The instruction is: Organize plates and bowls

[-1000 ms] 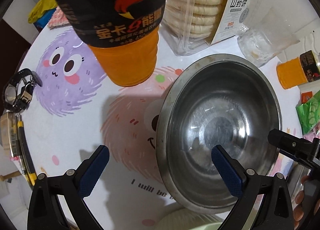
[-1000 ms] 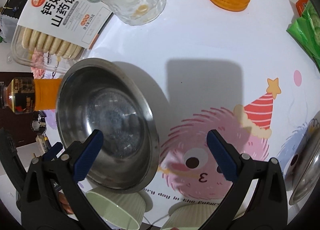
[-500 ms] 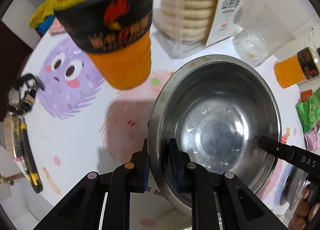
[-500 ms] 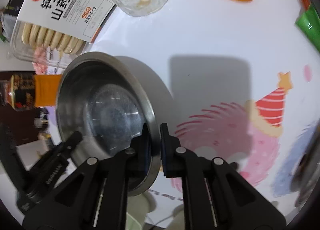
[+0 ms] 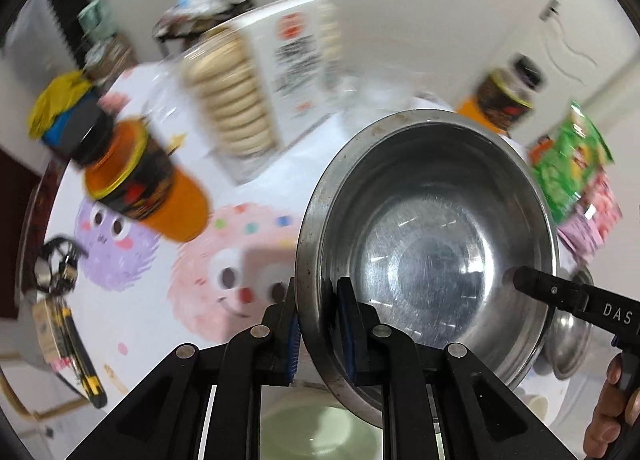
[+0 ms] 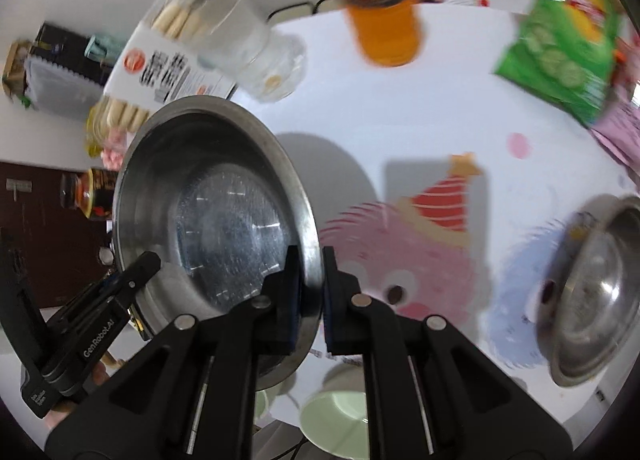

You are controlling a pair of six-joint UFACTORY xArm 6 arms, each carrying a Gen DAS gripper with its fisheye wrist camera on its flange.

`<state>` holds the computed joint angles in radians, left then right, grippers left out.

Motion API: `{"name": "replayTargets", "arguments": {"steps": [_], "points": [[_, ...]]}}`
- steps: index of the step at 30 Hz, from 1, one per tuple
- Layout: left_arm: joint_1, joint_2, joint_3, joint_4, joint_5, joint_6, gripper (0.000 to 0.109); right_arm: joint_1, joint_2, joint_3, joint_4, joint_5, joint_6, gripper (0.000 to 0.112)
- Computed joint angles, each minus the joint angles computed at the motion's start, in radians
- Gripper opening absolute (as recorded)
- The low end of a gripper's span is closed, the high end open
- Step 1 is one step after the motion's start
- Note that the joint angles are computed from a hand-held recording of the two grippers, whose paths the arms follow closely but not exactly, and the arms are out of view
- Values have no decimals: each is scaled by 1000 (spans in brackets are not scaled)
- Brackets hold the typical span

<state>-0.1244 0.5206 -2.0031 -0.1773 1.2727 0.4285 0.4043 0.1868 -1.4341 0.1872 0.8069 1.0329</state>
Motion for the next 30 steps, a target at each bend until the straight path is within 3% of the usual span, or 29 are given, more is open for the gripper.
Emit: {"name": "replayTargets", "arguments": {"steps": [9,16,25,30], "points": [[-160,-104,89,-54,25,85,16,-19,-370,363,-173,5,287,11],[-311,-175,163,-81,27,135,16,-15,-700,599,-301,134,533,11],[-447,-241,257,-87,17,165,17,24,-1009,774,-372,320,742,11],[-480,-252,287,-71,5,159,17,25,-1080,833,-368,333,774,11]]}}
